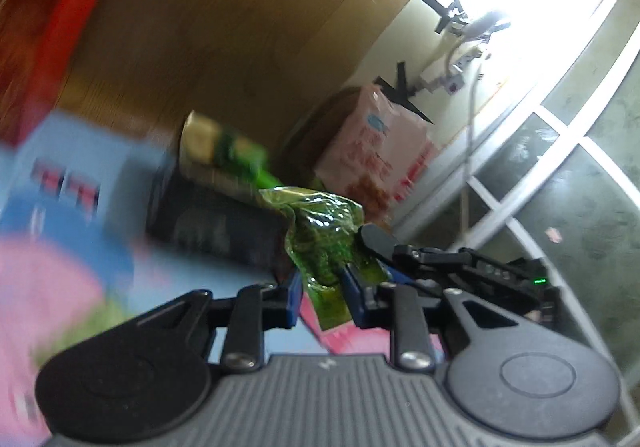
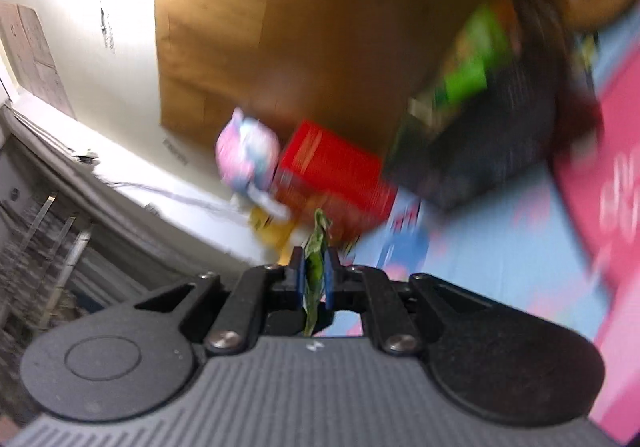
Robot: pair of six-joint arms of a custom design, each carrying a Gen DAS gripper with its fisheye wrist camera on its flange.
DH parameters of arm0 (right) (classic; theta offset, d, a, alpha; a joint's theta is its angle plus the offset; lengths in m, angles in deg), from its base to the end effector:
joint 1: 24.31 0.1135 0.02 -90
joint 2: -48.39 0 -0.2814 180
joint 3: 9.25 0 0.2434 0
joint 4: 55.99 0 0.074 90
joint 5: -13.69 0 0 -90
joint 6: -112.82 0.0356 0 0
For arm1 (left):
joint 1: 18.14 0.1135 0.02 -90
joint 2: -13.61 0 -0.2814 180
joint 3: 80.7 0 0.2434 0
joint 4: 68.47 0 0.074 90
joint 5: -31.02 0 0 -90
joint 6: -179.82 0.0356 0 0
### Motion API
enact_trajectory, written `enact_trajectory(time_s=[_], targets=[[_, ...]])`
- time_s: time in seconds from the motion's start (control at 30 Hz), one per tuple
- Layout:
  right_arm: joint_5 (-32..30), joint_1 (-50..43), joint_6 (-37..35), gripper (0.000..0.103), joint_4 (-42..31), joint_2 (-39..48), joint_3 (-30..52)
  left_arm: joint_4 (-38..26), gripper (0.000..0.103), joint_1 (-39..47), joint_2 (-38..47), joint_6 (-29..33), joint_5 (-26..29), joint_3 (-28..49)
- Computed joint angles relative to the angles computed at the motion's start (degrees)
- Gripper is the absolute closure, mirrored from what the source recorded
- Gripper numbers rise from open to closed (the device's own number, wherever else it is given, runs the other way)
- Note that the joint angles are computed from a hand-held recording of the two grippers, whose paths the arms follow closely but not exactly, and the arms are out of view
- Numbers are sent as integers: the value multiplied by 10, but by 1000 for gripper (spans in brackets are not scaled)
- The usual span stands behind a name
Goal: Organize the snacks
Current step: 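Drop the green-wrapped candy into the black tin box and open both tools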
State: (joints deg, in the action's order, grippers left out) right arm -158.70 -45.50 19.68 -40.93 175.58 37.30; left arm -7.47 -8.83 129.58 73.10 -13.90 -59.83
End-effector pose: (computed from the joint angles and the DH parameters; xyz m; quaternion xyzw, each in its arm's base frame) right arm 0.2572 -0.0619 0.0258 -0.0222 0.7482 0.5957 0.2912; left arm 0.2051 0.0081 0.0685 -0.0087 0.8354 -0.3659 0.4101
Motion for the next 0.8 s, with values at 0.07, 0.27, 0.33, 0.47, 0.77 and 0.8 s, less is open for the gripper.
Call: enact_trajectory(time_s=[0.07,0.27,0.33,0.47,0.77,0.8], targets=[[65,38,184,91,250,2,-18,-90,81,-30,-25,2,-52,73],[247,137,150,90,230,2,78,-210,75,-84,7,27,-188,211],[307,165,103,86,239,17,91,-219,69,-102,27,34,-246,231],[389,193,72,57,292,45,90,-181,68,-115,44,50,-275,216],[312,111,69,55,415,32,-31,0,61,-54,14,69,-204,33],[297,106,51,55,408,24,-46,25,60,-32,19,71,-190,9]])
